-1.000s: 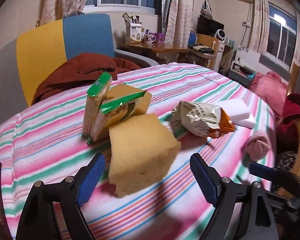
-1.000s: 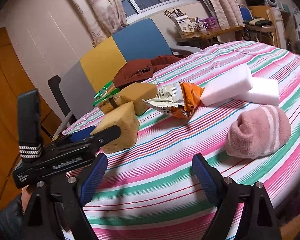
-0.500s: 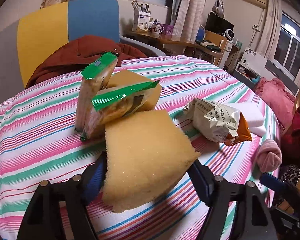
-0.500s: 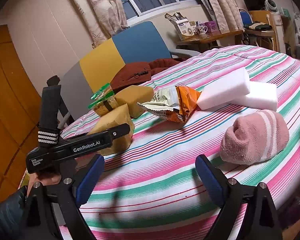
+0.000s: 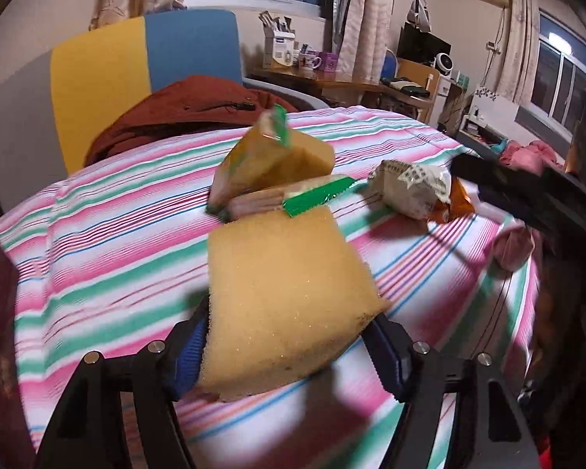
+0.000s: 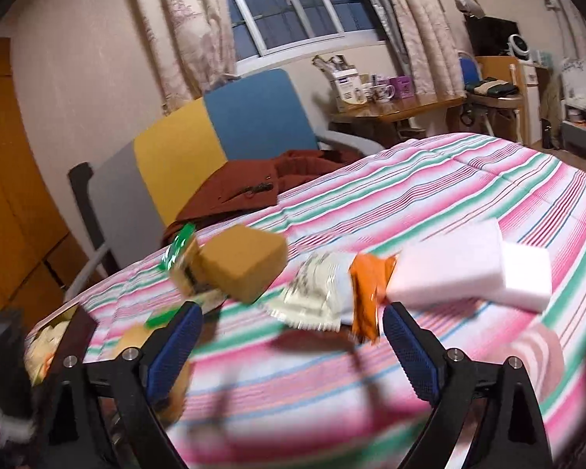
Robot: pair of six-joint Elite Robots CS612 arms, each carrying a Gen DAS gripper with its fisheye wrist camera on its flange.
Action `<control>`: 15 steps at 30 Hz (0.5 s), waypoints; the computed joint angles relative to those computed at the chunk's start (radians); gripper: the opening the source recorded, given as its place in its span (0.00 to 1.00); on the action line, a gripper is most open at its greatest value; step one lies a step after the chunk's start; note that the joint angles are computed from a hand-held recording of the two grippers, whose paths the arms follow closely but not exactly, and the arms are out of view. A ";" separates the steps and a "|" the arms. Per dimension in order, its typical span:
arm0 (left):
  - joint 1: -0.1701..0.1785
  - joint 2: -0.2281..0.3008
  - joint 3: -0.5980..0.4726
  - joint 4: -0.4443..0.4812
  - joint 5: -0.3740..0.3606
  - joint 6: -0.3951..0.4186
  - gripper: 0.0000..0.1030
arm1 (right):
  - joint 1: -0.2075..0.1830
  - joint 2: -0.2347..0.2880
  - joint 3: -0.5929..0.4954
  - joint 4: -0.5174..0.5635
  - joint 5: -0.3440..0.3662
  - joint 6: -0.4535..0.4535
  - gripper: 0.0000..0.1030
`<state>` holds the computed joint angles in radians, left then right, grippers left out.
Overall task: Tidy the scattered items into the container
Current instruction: 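Close the left tool on the yellow sponge, then close the right tool on the white-and-orange snack bag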
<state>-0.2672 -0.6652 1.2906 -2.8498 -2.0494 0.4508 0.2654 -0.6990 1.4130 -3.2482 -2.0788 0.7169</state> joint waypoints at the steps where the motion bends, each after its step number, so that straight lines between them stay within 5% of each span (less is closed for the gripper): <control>1: 0.004 -0.001 0.004 -0.002 -0.008 0.003 0.71 | -0.004 0.006 -0.012 0.008 -0.003 0.004 0.95; 8: 0.008 0.007 -0.009 0.061 -0.019 -0.008 0.71 | -0.032 0.022 -0.075 0.170 0.001 0.071 0.92; 14: 0.007 0.014 -0.021 0.086 -0.017 -0.013 0.74 | -0.055 0.032 -0.088 0.225 0.073 0.076 0.80; 15: 0.007 0.016 -0.026 0.098 -0.017 -0.012 0.74 | -0.055 0.032 -0.087 0.225 0.074 0.076 0.70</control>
